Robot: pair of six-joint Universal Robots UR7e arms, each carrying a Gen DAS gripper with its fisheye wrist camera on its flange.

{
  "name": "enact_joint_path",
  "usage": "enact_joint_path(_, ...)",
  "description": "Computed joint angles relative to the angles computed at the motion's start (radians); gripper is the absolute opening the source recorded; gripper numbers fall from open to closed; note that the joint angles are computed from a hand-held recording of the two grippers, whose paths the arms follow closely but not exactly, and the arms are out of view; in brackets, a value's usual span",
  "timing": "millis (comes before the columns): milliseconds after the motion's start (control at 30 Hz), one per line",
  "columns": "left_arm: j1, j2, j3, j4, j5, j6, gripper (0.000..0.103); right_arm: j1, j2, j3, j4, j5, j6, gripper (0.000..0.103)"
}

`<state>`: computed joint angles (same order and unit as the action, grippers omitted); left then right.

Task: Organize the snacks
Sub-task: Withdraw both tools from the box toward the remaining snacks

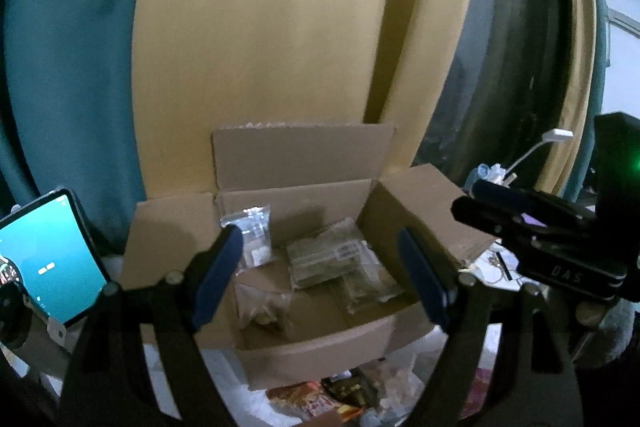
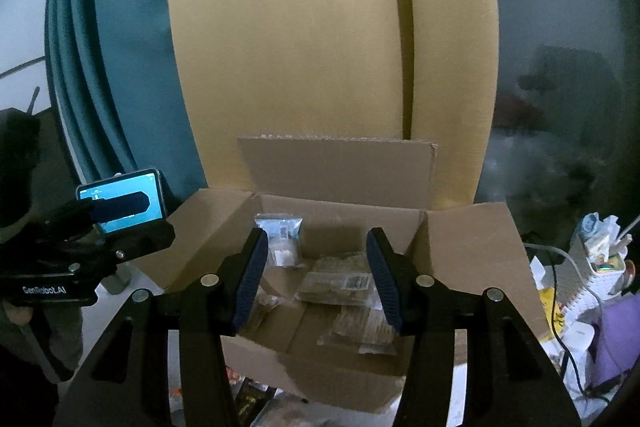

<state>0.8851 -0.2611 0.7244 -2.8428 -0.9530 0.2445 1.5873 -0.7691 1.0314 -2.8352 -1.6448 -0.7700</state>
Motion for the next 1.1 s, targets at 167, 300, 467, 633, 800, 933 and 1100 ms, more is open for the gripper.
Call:
enact_joint_path(167, -0.020, -0.037, 0.083, -0.051, 0.004, 0.000, 0.081, -0.002, -0.048, 0.080, -0.044, 0.006, -0.004, 0.054)
enact_joint_path(300, -0.036, -0.057, 0.134, -0.079, 0.004, -0.002, 0.081, -0.005, -0.087, 0.140, -0.076, 0.013, -0.006, 0.054)
enact_joint_path(467, -0.055, -0.072, 0.183, -0.104, 0.003, -0.008, 0.081, -0.013, -0.134, 0.215, -0.120, 0.020, -0.006, 0.054)
enact_joint_path(633, -0.071, -0.081, 0.229, -0.122, 0.003, -0.020, 0.081, -0.025, -0.174, 0.274, -0.150, 0.027, -0.002, 0.054)
enact_joint_path(800, -0.089, -0.085, 0.275, -0.139, -0.001, -0.039, 0.081, -0.049, -0.222, 0.340, -0.178, 0.041, -0.003, 0.054)
enact_joint_path(933, -0.102, -0.086, 0.311, -0.138, -0.002, -0.068, 0.081, -0.073, -0.258, 0.390, -0.193, 0.051, -0.005, 0.054)
enact_joint_path(1100, -0.115, -0.077, 0.346, -0.123, -0.002, -0.104, 0.081, -0.106, -0.296, 0.443, -0.203, 0.065, -0.003, 0.054)
